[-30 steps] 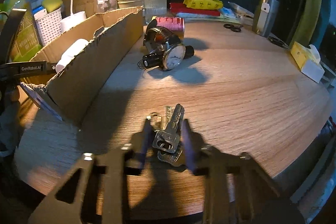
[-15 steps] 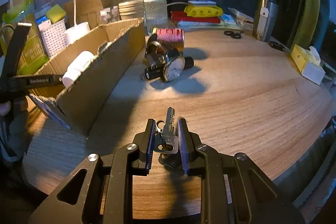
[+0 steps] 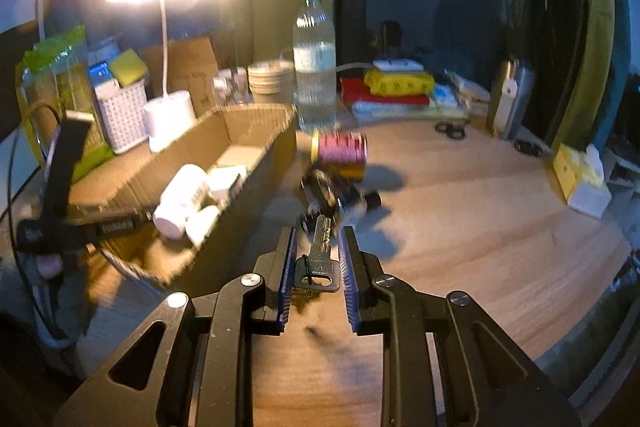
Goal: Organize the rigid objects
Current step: 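Lift the keys with the right tool and carry them toward the box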
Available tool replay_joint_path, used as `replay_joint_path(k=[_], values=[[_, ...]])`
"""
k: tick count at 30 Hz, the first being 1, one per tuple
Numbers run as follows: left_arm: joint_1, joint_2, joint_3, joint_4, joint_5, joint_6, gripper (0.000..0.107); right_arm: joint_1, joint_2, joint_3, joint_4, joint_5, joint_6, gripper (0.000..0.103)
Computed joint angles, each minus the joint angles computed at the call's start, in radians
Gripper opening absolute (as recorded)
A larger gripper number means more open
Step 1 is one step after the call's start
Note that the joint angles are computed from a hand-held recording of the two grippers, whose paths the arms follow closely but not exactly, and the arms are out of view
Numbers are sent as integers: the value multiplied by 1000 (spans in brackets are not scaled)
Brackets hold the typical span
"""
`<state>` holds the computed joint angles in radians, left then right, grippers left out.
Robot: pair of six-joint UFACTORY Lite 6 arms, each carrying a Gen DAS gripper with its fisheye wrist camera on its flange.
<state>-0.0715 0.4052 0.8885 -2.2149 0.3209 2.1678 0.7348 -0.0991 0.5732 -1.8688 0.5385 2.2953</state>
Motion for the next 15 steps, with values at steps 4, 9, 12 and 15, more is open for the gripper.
replay_joint_path(k=[4, 9, 12, 15], values=[[0, 0, 0, 0, 0, 0, 9, 15, -3, 66, 30, 11, -76, 2], [0, 0, 0, 0, 0, -1, 9, 31, 6, 141, 52, 25, -147, 1], [1, 1, 0, -1, 1, 1, 9, 38, 44, 194, 80, 32, -204, 1], [2, 3, -1, -6, 3, 6, 9, 40, 58, 182, 68, 21, -189, 1]])
